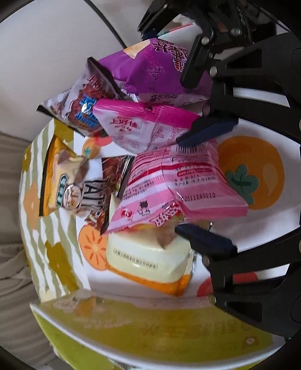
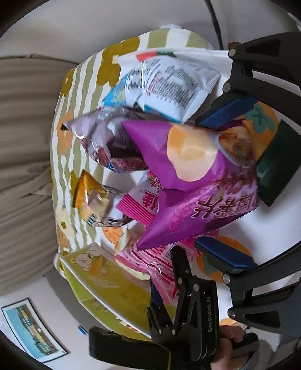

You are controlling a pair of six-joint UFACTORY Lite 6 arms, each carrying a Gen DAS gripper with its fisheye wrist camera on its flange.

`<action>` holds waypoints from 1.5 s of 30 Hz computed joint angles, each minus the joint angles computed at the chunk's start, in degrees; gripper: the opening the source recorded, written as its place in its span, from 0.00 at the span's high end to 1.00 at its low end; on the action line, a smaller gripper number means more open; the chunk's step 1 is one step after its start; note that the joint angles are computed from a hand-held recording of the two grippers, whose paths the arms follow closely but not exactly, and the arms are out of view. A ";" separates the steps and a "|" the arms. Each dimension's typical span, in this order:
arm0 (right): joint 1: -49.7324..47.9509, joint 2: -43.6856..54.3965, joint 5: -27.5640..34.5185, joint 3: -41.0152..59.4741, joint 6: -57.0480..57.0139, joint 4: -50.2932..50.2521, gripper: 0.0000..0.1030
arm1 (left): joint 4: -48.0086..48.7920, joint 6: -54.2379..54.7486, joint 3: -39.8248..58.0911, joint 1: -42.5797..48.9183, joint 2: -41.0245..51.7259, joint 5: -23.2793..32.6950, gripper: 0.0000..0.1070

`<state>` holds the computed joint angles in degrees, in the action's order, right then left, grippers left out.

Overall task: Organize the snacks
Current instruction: 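Grasp the pink striped bag with the left tool while the right tool grasps a purple bag, then carry both bags into the green box and release them with both tools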

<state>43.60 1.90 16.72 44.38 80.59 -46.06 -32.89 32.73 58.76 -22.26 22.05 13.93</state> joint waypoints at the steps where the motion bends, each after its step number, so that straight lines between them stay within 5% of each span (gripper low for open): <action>1: -0.02 0.56 0.11 0.27 -0.27 -0.23 0.11 | 0.94 -0.56 0.46 -0.04 0.58 0.13 0.49; 7: -0.17 2.52 -0.71 0.60 -0.74 -0.99 0.11 | -4.85 5.84 0.35 1.01 0.27 1.99 0.55; 19: -2.84 2.08 -5.88 -1.49 -3.47 -0.54 0.11 | 4.04 -3.03 -2.02 -1.42 -3.58 1.82 0.56; 29: -3.53 -2.50 -8.98 -6.06 -6.08 1.70 0.39 | 10.71 -11.72 -6.35 -2.67 -9.34 1.17 0.56; 35: -0.69 -6.22 -6.41 -7.59 2.36 -4.94 0.39 | 15.83 -18.14 -10.28 -3.75 -14.82 1.13 0.57; 45: 2.92 -14.43 1.80 -7.00 -1.87 3.01 0.39 | 26.76 -32.46 -15.67 -5.00 -29.87 4.49 0.57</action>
